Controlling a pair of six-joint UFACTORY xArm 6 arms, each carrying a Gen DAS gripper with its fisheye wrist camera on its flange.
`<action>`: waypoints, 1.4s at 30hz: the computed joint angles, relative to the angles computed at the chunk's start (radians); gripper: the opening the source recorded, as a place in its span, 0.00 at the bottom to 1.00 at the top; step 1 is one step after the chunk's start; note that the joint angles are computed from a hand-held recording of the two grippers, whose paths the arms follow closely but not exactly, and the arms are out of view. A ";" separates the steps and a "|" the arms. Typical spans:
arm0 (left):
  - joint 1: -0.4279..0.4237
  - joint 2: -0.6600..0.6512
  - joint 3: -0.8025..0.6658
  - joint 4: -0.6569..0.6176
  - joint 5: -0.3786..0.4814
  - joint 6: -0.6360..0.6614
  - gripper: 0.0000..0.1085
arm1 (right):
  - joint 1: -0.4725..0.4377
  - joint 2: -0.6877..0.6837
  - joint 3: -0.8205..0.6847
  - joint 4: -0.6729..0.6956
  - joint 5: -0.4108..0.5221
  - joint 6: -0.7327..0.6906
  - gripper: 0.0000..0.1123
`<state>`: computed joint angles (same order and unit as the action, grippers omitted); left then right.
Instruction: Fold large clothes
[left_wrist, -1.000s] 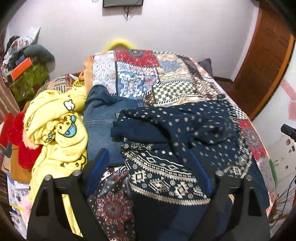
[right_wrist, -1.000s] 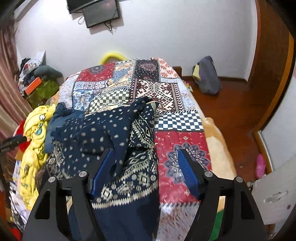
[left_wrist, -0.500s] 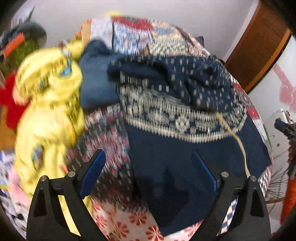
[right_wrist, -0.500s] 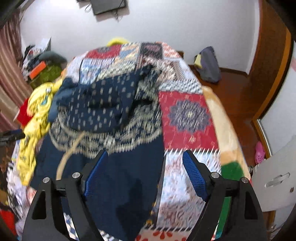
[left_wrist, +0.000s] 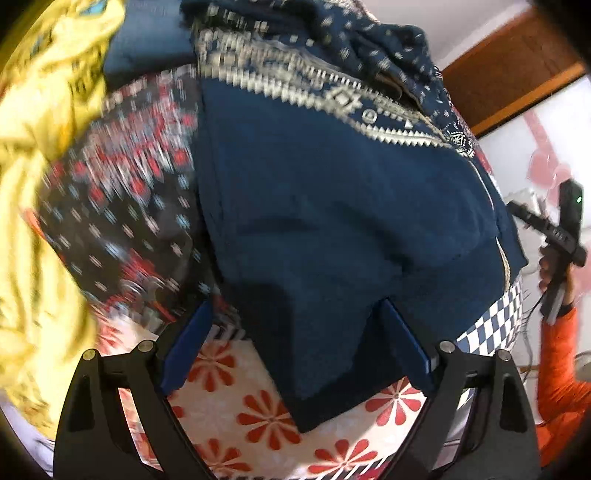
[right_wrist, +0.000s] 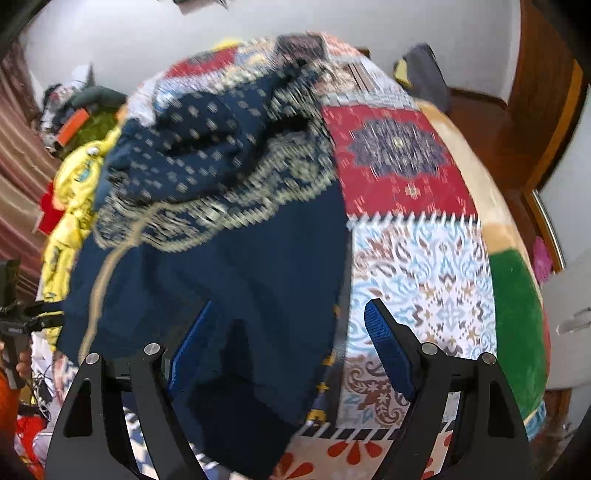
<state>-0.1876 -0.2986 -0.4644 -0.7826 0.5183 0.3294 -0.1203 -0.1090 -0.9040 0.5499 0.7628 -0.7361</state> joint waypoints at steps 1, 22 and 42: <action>0.001 0.005 0.002 -0.073 -0.002 0.041 0.81 | -0.005 0.012 -0.009 0.010 0.022 -0.004 0.71; -0.060 -0.051 -0.109 0.325 -0.226 -0.252 0.15 | -0.002 -0.016 -0.067 0.331 0.130 -0.228 0.08; 0.155 0.619 -0.861 0.709 -0.290 -0.635 0.15 | 0.131 0.617 -0.871 0.267 -0.053 0.073 0.07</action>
<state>-0.0325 0.3205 -1.3253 -0.0740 0.2280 -0.3056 0.0109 0.5083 -1.7752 0.8171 0.7099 -0.6636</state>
